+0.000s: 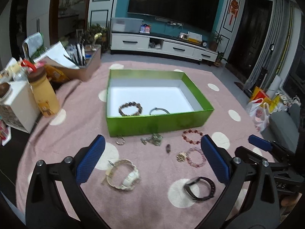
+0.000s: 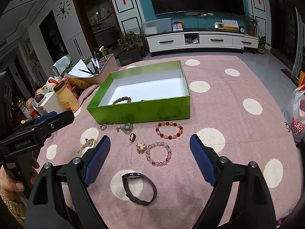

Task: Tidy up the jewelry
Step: 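Withdraw both open tools from the green box back over the jewelry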

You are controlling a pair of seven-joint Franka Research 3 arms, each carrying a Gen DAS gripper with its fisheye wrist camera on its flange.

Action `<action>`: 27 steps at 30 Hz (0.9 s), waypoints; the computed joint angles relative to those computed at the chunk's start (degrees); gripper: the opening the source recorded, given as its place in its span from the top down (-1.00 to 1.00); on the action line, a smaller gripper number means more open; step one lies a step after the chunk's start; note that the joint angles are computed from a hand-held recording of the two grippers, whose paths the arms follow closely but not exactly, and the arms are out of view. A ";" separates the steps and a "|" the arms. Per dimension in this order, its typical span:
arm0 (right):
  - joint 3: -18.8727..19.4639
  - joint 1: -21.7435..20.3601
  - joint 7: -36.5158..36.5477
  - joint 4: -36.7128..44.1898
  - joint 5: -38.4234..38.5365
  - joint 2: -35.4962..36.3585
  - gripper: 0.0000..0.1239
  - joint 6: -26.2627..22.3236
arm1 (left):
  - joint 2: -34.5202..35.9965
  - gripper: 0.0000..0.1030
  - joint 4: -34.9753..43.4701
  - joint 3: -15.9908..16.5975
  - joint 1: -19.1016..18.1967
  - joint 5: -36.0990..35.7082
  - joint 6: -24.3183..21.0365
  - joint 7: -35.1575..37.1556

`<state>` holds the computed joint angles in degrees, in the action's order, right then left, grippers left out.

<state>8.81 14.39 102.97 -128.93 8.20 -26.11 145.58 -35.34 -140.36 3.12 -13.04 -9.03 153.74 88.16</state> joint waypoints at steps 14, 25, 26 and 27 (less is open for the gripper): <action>-0.72 0.51 -1.35 -0.23 1.02 0.25 -0.38 -2.27 | 0.78 -0.96 0.78 -1.07 1.74 -1.28 -5.16 0.35; -1.89 -0.21 -1.06 -1.29 2.88 0.88 -0.38 -4.29 | 0.91 -0.96 -0.39 -0.59 5.98 1.39 -8.21 -3.24; -1.91 -0.23 -1.16 -1.34 2.89 0.99 -0.38 -4.35 | 0.87 -0.96 -0.62 -0.47 6.21 1.52 -8.45 -3.25; -1.93 -0.24 -1.29 -1.43 2.90 1.06 -0.38 -4.31 | 0.80 -0.96 -0.88 -0.27 6.29 1.52 -8.59 -3.08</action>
<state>6.87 14.15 101.69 -130.36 11.10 -25.05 141.27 -34.54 -141.24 2.85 -6.75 -7.52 145.14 85.07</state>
